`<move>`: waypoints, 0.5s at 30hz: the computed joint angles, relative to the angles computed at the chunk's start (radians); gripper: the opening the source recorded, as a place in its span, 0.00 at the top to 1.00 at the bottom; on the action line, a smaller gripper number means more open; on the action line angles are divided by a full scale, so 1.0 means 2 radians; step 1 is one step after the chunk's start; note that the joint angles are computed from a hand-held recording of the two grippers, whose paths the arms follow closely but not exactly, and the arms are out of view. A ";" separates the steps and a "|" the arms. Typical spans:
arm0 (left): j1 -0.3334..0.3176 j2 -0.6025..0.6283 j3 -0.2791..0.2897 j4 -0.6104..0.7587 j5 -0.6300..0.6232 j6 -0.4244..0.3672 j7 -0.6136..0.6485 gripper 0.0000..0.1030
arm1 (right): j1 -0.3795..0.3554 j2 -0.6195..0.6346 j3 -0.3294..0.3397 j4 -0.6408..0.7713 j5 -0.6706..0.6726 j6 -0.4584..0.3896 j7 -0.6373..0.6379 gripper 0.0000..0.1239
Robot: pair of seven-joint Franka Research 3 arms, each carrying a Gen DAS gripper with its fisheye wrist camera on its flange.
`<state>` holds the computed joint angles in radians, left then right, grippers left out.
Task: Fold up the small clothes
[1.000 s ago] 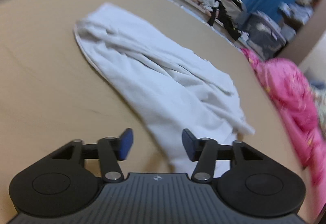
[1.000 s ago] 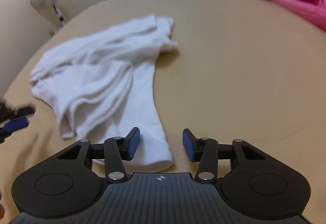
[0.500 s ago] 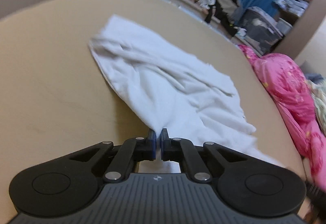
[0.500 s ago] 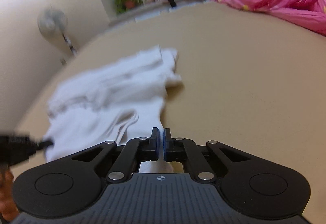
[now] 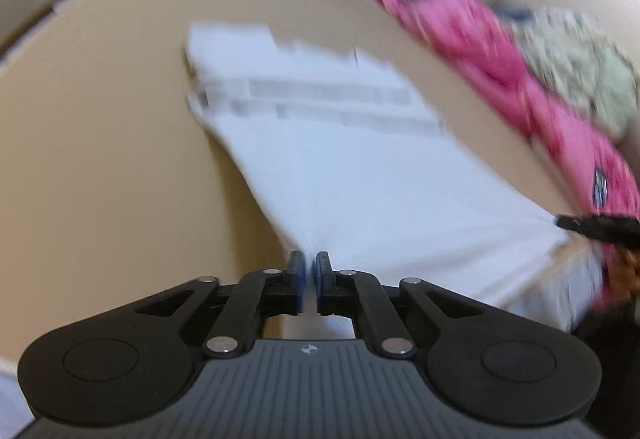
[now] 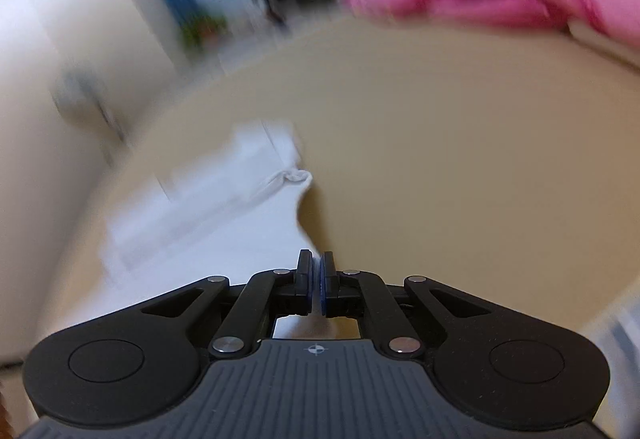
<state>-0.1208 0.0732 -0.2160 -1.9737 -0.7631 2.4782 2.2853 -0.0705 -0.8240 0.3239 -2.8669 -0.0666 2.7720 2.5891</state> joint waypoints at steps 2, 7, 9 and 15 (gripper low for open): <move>0.003 -0.001 0.005 -0.018 0.015 -0.002 -0.023 0.88 | 0.008 0.013 0.003 0.005 -0.002 -0.055 -0.005 0.94; 0.008 0.001 0.006 -0.021 0.015 -0.004 -0.073 0.64 | 0.015 0.031 -0.004 0.004 -0.037 -0.038 -0.022 0.73; 0.001 0.005 0.004 -0.022 0.053 0.004 -0.101 0.61 | 0.026 0.062 -0.020 0.011 -0.029 -0.031 -0.038 0.72; -0.007 0.016 -0.002 -0.019 0.140 -0.002 -0.158 0.61 | 0.015 0.133 -0.011 0.056 -0.047 -0.062 -0.020 0.67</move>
<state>-0.1354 0.1050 -0.2202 -2.0109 -0.4832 2.4736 1.9687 -0.0413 -0.5571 0.3026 -2.7550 -0.1601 2.6470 2.5493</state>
